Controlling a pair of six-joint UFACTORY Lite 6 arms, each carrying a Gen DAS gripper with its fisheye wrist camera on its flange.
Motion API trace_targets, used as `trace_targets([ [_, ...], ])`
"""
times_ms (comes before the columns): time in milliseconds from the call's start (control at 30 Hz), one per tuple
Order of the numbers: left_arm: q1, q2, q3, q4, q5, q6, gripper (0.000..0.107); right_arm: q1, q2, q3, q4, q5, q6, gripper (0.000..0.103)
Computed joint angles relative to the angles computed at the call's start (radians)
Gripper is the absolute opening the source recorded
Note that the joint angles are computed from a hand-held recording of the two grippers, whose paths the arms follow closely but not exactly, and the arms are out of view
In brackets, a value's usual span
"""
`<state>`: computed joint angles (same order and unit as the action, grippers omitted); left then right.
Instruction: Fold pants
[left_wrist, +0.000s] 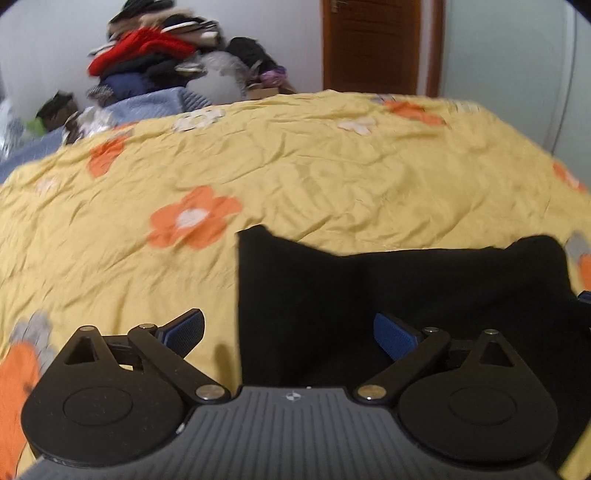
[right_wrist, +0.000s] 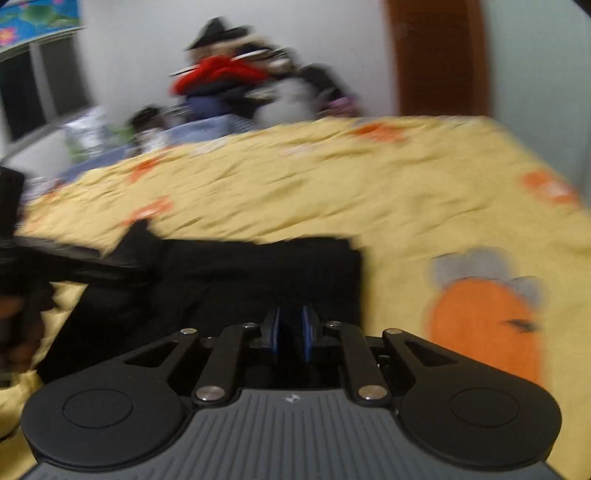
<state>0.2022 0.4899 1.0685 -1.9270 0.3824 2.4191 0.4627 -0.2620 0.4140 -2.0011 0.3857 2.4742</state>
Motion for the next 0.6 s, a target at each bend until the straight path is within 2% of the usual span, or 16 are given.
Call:
trace_targets([
  [33, 0.033, -0.039, -0.038, 0.042, 0.029, -0.026, 0.100, 0.019, -0.050, -0.027, 0.002, 0.005, -0.007, 0.016],
  [133, 0.131, -0.136, -0.146, 0.199, 0.125, -0.087, 0.101, 0.047, -0.158, -0.076, -0.108, -0.111, 0.107, 0.017],
  [200, 0.175, -0.154, -0.198, 0.240, 0.151, -0.046, 0.101, 0.115, -0.072, -0.055, -0.020, -0.053, 0.019, 0.016],
  [267, 0.201, -0.159, -0.225, 0.267, 0.124, -0.016, 0.103, 0.143, -0.034, -0.067, 0.002, 0.013, 0.015, 0.016],
  [333, 0.277, -0.151, -0.197, 0.411, 0.176, -0.154, 0.103, 0.163, -0.085, -0.078, 0.118, 0.034, -0.028, 0.017],
  [400, 0.332, -0.088, -0.098, 0.577, 0.239, -0.363, 0.102, 0.193, -0.155, -0.104, 0.183, 0.066, -0.079, 0.020],
  [433, 0.349, -0.032, -0.024, 0.655, 0.288, -0.468, 0.102, 0.178, -0.206, -0.124, 0.182, 0.036, -0.090, 0.024],
  [467, 0.362, 0.030, 0.060, 0.736, 0.347, -0.573, 0.102, 0.126, -0.255, -0.145, 0.139, -0.021, -0.064, 0.037],
  [500, 0.361, 0.087, 0.143, 0.806, 0.395, -0.677, 0.101, 0.062, -0.301, -0.167, 0.073, -0.078, -0.009, 0.056],
  [533, 0.360, 0.141, 0.221, 0.864, 0.437, -0.775, 0.101, 0.005, -0.318, -0.174, 0.005, -0.115, 0.066, 0.064],
  [600, 0.363, 0.236, 0.336, 0.888, 0.514, -0.844, 0.102, -0.116, -0.377, -0.201, -0.120, -0.197, 0.179, 0.066],
])
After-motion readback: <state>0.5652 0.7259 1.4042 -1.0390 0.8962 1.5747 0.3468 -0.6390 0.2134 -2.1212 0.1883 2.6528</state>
